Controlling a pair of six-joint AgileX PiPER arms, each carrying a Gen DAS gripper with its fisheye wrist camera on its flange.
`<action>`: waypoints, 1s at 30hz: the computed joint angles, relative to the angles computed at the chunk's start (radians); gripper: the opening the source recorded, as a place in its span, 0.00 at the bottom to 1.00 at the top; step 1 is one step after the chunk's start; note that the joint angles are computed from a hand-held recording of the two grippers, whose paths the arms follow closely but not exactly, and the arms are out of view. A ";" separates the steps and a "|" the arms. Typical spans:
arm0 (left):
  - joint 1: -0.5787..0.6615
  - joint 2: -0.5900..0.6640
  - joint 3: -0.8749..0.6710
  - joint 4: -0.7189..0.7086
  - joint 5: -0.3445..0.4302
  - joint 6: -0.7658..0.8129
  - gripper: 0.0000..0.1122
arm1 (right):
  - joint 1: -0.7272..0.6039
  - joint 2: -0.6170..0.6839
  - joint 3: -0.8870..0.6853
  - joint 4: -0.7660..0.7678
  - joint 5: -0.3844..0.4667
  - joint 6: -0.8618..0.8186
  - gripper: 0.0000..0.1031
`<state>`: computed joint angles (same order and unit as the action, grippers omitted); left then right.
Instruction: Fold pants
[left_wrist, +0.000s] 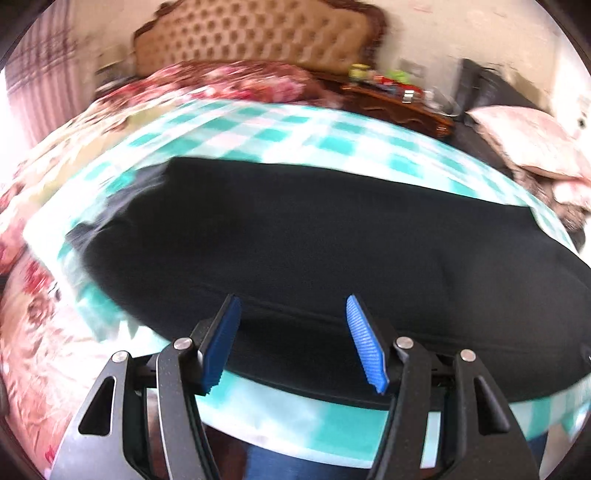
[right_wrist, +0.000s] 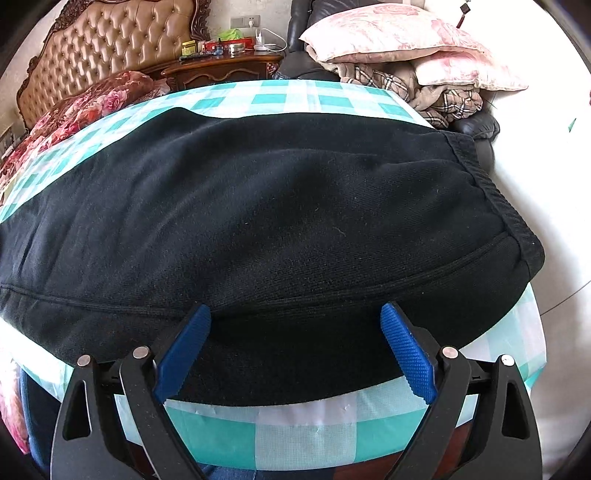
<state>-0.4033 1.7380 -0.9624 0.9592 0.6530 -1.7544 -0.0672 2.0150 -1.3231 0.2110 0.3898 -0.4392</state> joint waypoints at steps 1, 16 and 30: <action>0.027 0.000 0.014 -0.020 -0.011 0.019 0.53 | 0.000 0.003 -0.004 -0.001 0.003 0.000 0.87; 0.125 -0.146 0.183 0.083 -0.073 -0.103 0.62 | -0.134 0.046 -0.195 0.169 0.055 -0.170 0.87; 0.458 -0.118 0.260 0.078 -0.365 0.078 0.45 | -0.133 0.219 -0.397 -0.337 0.114 0.196 0.83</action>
<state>0.0550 1.6196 -0.7028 1.0371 0.2884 -1.6760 -0.2004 2.2339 -1.7202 -0.1255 0.5041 -0.2434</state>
